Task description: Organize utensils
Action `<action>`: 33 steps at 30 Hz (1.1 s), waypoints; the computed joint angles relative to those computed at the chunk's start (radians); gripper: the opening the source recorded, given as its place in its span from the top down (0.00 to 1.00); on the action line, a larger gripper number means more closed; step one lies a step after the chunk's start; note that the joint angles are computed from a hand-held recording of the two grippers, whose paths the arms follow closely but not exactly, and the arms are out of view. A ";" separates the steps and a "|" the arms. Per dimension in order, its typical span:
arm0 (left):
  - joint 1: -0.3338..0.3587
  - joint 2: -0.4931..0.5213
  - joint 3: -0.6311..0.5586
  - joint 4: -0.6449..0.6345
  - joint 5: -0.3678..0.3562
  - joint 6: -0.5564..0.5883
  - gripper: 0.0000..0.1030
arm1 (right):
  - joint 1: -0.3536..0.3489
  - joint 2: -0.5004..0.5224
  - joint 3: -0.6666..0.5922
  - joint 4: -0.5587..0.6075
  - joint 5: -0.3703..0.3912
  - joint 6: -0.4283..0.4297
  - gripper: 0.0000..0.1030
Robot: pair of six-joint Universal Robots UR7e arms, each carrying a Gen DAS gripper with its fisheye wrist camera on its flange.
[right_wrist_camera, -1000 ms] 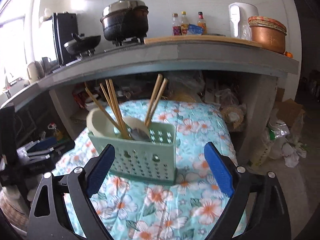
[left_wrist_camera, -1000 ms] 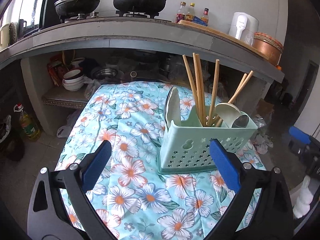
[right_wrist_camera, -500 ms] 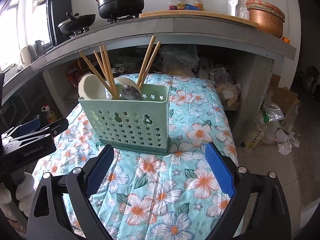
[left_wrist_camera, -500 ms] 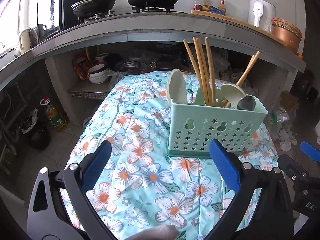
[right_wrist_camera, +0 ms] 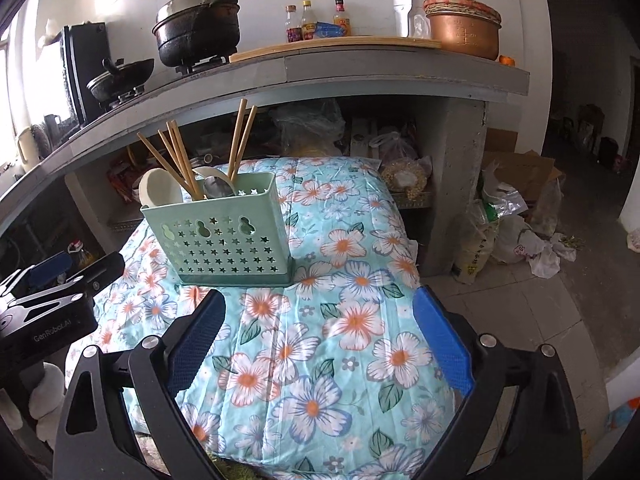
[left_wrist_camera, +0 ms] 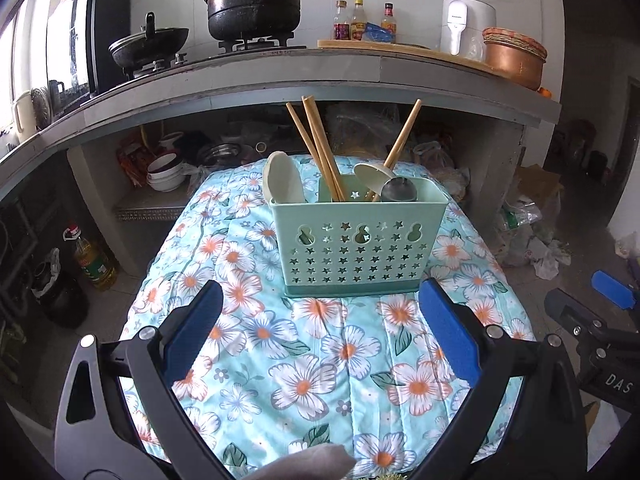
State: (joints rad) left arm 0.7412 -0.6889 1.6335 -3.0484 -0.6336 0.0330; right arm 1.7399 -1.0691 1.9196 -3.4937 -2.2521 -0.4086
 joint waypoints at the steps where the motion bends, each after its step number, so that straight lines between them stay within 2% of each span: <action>1: -0.003 -0.001 0.004 -0.013 0.009 0.007 0.08 | 0.000 -0.001 0.003 0.000 0.000 0.005 0.11; 6: -0.005 -0.008 0.015 -0.048 0.024 0.020 0.08 | 0.012 0.001 0.010 -0.009 0.004 -0.013 0.11; 33: 0.002 -0.021 0.031 0.004 0.028 -0.024 0.08 | 0.012 0.002 0.011 -0.015 -0.029 -0.005 0.11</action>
